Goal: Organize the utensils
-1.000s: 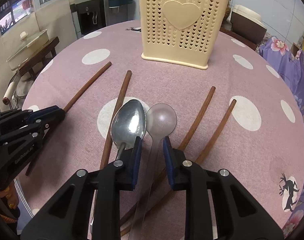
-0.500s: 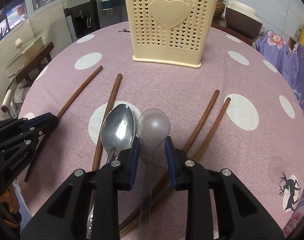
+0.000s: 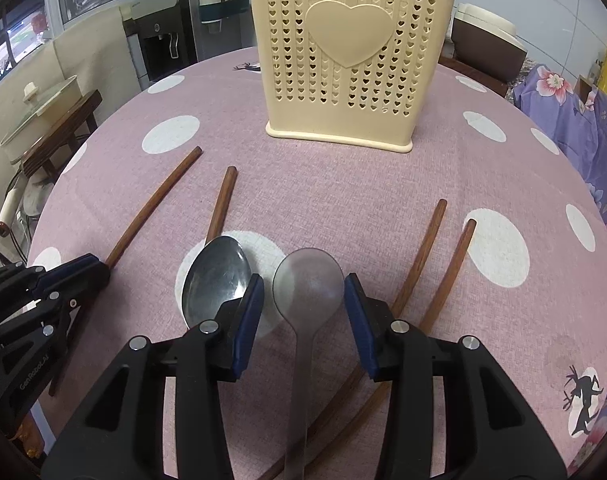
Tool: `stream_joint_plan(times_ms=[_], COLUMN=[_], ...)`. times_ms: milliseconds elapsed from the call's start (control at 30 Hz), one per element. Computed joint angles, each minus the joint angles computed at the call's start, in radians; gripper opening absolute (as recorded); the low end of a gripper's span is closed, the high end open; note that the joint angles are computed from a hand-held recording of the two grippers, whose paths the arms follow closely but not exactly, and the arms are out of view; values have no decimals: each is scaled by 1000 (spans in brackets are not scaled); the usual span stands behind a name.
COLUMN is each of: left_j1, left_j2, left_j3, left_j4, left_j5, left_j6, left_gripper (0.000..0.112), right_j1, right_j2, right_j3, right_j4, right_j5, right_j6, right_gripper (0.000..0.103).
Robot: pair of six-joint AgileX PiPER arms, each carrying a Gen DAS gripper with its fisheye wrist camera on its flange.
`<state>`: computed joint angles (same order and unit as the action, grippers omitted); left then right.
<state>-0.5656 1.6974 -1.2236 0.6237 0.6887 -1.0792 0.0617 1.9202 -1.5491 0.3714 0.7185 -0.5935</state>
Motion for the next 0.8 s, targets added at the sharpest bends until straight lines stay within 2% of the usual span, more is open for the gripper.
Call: stream_joint_plan(times_ms=[67,167,267,400,433,600,800], left_j1=[9,52,65,75,73,120,140], left_j2=[2,4,41,94,116,237,322], left_j3=[-10,-27,-84,-187,-222,-404,-529], left_j4=[-30,-147,-160,-148,-140,-257,-268], left_j5=[0,-39,-13,31,52,134,202], left_j6=[31,135,188,246,266,427,476], left_gripper=[12,12,16,44,47,46,36], right_j1=[-2,-21,-46,-67,-73,-90,-108], right_j2=[-2,5,15,-4,-10,-48,-81], right_j3=[2,-10,-28,-10,-8,12,32], right_j4=[3,42,89,135,148,188,224], right_j5=[-1,23,58,50,51,43,36], right_j6=[-1,-22,-33,-59,-65,-95,-126], right_gripper=[37,37,37,37,37,37,37])
